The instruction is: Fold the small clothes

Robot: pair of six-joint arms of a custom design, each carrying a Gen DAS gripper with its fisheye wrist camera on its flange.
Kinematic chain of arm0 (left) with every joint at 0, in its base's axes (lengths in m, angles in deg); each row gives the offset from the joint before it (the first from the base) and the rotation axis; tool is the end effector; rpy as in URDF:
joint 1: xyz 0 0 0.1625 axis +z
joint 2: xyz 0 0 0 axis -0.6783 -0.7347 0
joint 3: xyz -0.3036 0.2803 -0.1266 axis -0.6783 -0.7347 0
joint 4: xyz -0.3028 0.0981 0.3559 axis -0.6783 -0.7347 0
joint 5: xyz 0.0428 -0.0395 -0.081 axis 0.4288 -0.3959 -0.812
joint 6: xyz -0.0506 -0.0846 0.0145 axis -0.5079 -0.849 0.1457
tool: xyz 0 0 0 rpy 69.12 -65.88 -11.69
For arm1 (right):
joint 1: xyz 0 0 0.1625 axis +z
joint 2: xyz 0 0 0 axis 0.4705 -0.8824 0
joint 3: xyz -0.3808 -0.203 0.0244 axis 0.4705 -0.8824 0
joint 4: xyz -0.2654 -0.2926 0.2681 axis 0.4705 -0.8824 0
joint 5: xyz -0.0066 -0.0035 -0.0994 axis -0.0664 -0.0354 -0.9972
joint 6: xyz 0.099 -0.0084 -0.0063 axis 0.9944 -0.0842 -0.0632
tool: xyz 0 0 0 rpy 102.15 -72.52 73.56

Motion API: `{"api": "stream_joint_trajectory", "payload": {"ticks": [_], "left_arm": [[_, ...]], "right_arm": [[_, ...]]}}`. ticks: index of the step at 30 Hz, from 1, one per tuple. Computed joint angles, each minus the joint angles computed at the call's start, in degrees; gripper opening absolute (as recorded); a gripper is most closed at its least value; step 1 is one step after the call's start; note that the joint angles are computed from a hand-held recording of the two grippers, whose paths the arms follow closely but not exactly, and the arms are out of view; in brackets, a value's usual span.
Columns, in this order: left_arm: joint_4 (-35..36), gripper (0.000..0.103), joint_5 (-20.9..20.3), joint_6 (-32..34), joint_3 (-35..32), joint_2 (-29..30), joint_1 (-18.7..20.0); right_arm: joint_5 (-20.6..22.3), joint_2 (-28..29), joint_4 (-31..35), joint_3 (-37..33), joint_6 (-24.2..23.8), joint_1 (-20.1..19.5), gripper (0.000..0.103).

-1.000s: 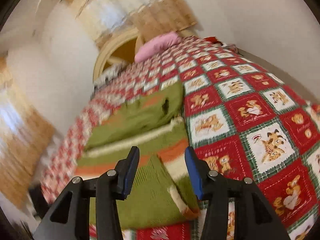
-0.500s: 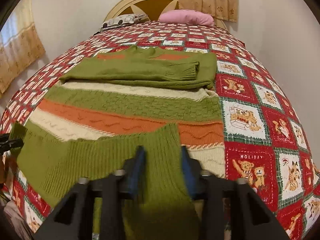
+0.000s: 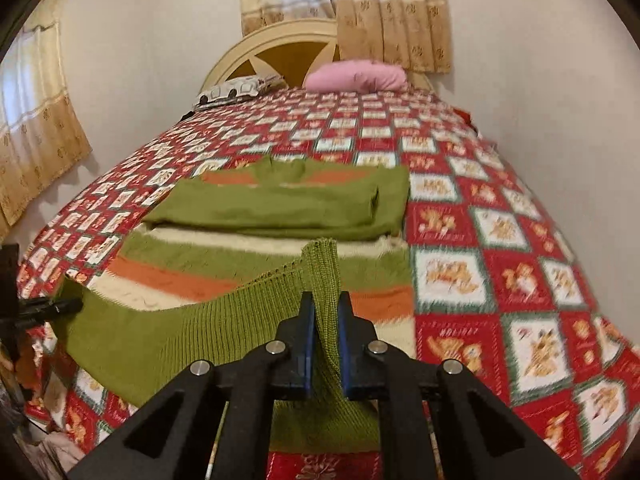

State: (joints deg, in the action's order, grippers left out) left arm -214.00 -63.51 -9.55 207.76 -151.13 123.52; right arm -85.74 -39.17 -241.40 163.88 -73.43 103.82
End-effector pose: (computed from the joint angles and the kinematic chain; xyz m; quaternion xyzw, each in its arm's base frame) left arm 0.1055 -0.3124 0.3967 0.2371 0.9274 -0.2574 0.1325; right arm 0.3367 -0.2947 -0.0045 0.1838 -0.8513 0.3819 0.3094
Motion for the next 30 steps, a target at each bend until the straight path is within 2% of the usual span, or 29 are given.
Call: {"api": "stream_joint_trajectory", "payload": {"ticks": [2, 6, 11, 15, 18, 20, 22, 23, 26, 27, 30], "left_arm": [[-1.69, 0.007, 1.10, -1.41, -0.93, 2.12, -0.49], [-5.10, 0.007, 3.35, -4.77, -3.52, 7.37, -1.21], [-9.74, 0.007, 7.06, -6.93, -6.97, 13.49, -2.41], [-12.00, 0.006, 7.65, -9.92, -10.80, 18.62, -2.05], [-11.91, 0.006, 10.31, -8.89, -12.29, 20.67, -3.03], [-8.51, 0.006, 7.14, -8.01, -13.76, 20.97, -1.70], [-4.39, 0.013, 3.35, -7.41, -15.13, 21.02, 0.20], [-3.09, 0.021, 2.36, -6.14, -15.12, 20.56, 1.08], [-4.58, 0.049, 3.80, -2.45, -12.16, 17.67, 1.09], [-5.09, 0.055, 4.15, -0.98, -11.00, 16.81, 1.15], [-6.11, 0.057, 5.74, 1.14, -8.30, 15.62, 0.17]], "right_arm": [[-2.10, 1.04, -1.64, -1.58, -1.85, 0.60, 0.009], [-2.90, 1.77, -4.52, -3.67, -3.86, 0.28, 0.009], [-2.21, 1.30, -3.84, -6.21, -4.39, -1.48, 0.009], [-1.58, 1.77, -3.73, -8.68, -6.52, -2.85, 0.009], [-1.21, 2.41, -2.75, -10.75, -7.57, -3.98, 0.009], [-0.66, 2.53, -1.69, -11.25, -7.18, -4.52, 0.009], [-0.69, 2.84, -1.92, -11.19, -7.67, -4.51, 0.009], [-0.84, 3.02, -2.29, -10.97, -7.74, -4.39, 0.009], [0.19, 2.63, -3.08, -9.29, -6.13, -4.33, 0.009], [0.40, 2.52, -3.23, -8.88, -5.72, -4.33, 0.009], [0.18, 2.57, -3.49, -7.72, -4.30, -4.10, 0.009]]}}
